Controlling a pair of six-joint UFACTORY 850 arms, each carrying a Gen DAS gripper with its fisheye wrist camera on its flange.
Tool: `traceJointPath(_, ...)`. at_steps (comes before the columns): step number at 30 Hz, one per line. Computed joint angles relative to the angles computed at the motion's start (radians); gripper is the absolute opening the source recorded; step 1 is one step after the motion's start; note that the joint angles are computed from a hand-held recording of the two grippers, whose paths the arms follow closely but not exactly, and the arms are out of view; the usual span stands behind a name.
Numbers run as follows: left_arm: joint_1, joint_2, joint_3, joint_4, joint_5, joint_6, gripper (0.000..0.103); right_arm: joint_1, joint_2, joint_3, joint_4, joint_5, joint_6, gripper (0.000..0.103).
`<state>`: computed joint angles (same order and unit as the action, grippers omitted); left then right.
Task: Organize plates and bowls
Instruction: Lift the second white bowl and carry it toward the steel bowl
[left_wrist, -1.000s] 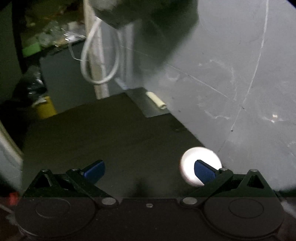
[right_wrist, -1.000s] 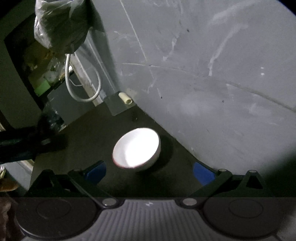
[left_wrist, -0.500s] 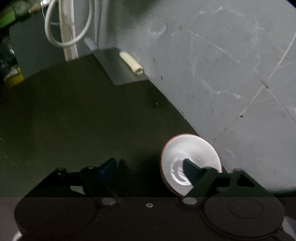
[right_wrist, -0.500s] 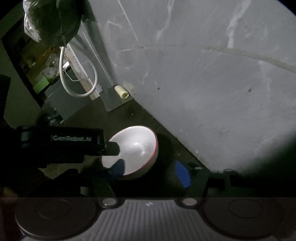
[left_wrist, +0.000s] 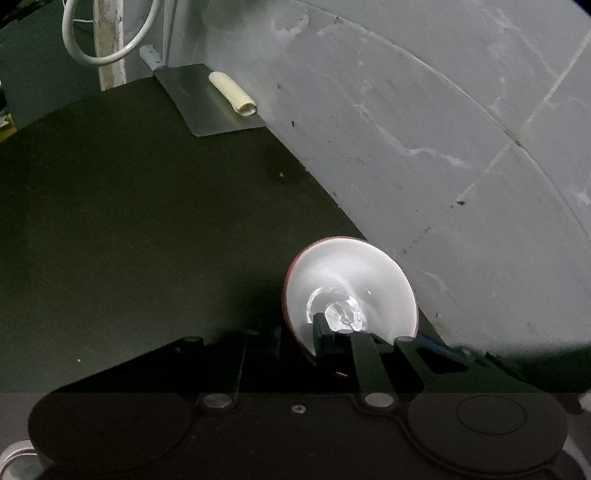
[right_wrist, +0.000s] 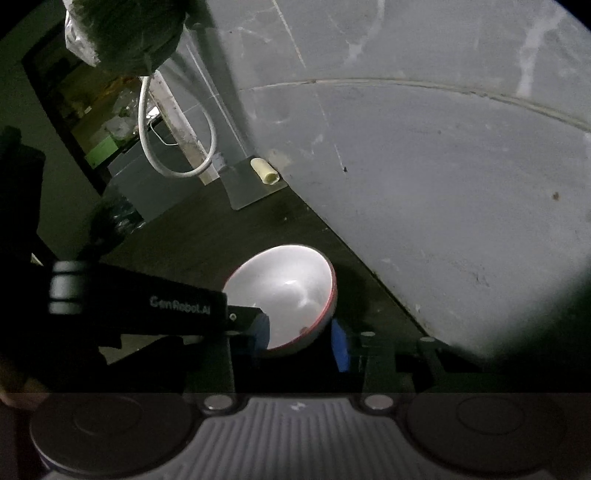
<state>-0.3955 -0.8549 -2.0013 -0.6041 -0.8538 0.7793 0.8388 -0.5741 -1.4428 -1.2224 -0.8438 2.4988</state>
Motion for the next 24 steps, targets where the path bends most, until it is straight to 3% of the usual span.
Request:
traceJointPath(6, 0.016, 0.061, 0.084, -0.039, 0.039, 0.041, 0.017, 0.009, 0.018, 0.022, -0.015, 0.02, 0.03, 0.032)
traceJointPath(19, 0.094, 0.319, 0.333, -0.346, 0.149, 0.339, 0.016, 0.123, 0.028, -0.078, -0.146, -0.23, -0.012, 0.029)
traceJointPath(24, 0.145, 0.414, 0.42, -0.463, 0.144, 0.453, 0.016, 0.173, 0.01, -0.154, -0.167, -0.315, -0.073, 0.029)
